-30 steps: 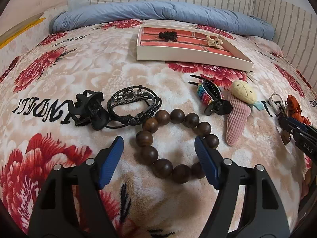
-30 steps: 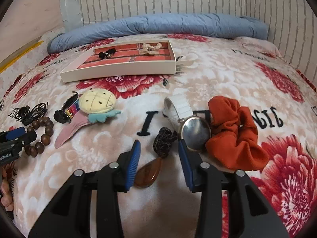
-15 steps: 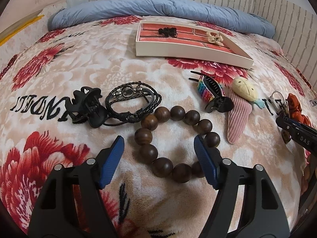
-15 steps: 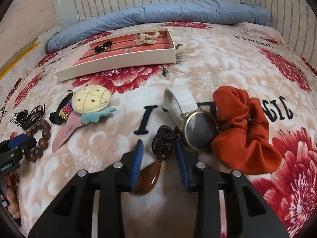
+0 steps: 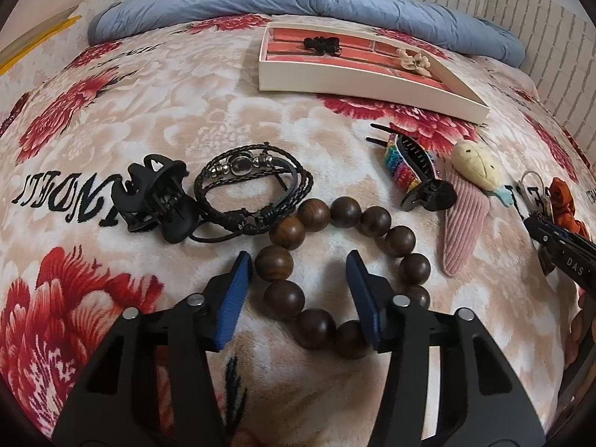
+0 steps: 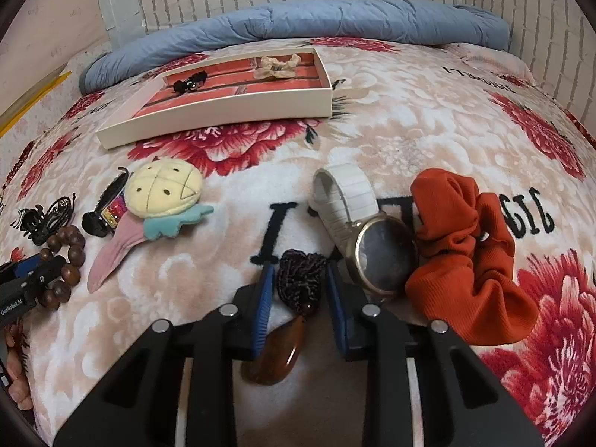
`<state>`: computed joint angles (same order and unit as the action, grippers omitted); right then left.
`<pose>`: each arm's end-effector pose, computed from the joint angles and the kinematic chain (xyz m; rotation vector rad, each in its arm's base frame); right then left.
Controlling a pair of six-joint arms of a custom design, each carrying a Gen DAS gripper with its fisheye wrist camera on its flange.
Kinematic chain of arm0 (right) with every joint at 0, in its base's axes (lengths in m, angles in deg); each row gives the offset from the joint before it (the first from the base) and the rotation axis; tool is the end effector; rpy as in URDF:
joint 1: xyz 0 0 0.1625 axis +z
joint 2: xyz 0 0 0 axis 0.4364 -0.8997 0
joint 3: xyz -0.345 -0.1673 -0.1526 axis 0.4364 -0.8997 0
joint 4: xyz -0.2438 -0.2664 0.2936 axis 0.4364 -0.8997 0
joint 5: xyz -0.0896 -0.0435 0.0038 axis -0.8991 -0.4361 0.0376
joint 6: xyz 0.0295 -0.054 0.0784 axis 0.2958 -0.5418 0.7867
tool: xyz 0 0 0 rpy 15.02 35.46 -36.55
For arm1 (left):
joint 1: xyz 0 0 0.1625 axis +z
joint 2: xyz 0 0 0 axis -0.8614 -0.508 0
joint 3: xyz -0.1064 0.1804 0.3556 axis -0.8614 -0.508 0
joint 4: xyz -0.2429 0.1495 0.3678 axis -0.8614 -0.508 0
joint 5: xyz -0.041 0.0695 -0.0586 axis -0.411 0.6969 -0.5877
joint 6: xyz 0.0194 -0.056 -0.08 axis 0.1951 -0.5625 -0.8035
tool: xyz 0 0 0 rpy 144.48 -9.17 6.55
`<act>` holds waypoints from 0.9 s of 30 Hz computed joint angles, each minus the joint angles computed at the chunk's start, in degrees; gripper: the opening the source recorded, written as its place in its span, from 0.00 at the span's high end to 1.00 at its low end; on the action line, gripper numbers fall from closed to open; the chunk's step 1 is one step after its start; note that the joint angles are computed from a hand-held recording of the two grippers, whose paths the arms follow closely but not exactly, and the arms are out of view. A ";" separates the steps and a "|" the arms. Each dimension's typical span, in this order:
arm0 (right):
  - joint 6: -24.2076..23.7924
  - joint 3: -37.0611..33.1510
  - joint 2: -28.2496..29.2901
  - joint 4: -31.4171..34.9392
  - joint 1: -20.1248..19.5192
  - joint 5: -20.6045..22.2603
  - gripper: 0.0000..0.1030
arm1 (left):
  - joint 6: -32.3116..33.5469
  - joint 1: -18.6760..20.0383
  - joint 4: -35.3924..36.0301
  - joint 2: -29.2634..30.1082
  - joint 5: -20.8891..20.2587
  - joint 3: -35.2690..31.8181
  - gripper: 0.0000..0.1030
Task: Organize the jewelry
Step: 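Grasp the brown teardrop pendant with the right tool while the left tool grasps the wooden bead bracelet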
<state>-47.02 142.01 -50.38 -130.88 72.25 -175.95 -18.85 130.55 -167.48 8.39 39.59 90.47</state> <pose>0.1863 -0.7566 0.0207 0.3804 -2.3402 0.7854 -0.0342 -0.7332 0.1738 0.2115 2.2981 -0.7773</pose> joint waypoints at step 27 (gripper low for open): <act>-1.69 0.16 0.43 -2.19 0.35 -0.53 0.79 | 0.87 -0.22 -1.62 0.48 2.35 -0.33 0.81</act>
